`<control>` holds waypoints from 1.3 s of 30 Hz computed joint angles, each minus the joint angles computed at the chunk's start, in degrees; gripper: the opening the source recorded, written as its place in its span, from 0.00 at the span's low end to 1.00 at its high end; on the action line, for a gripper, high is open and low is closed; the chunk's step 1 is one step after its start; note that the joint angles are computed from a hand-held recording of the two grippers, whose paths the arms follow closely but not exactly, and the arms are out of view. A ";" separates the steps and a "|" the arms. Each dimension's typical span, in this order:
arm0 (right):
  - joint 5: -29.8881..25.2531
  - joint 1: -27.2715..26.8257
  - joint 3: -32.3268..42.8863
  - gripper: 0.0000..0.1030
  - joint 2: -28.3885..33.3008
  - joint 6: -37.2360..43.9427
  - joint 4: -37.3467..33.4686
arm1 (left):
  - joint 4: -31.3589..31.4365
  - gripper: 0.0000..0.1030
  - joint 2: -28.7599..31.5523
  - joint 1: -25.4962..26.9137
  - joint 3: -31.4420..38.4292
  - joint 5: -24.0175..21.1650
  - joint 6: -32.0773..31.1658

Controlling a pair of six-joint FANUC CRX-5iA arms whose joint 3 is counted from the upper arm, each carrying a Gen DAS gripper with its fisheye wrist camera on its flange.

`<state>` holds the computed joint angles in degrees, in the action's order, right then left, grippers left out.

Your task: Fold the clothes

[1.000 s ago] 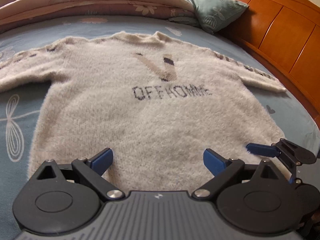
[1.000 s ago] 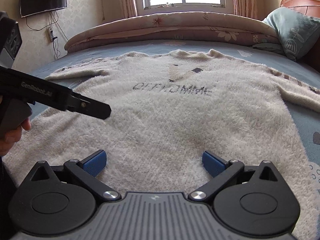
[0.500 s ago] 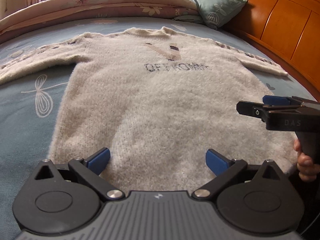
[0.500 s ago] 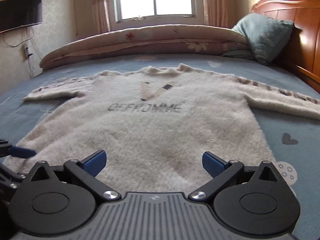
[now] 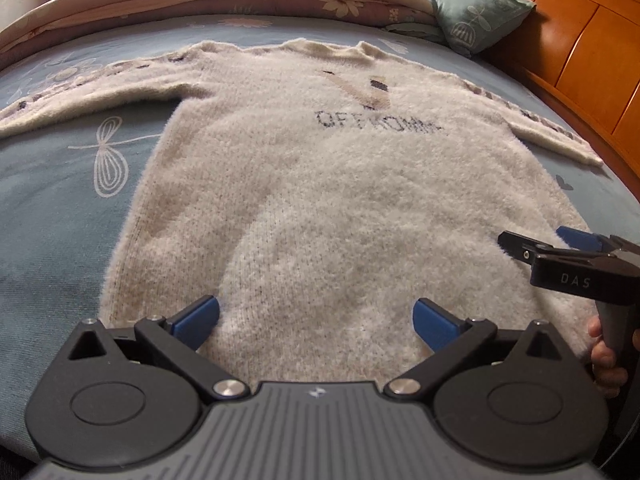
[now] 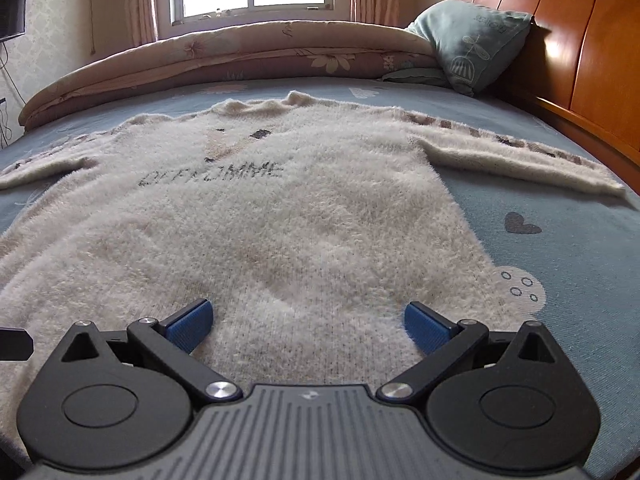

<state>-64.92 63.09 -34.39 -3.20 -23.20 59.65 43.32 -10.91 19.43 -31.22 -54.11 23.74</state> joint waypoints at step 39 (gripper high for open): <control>10.26 -4.91 -5.47 1.00 -4.72 -10.76 8.88 | 9.43 0.99 49.37 -2.53 55.41 -7.99 28.70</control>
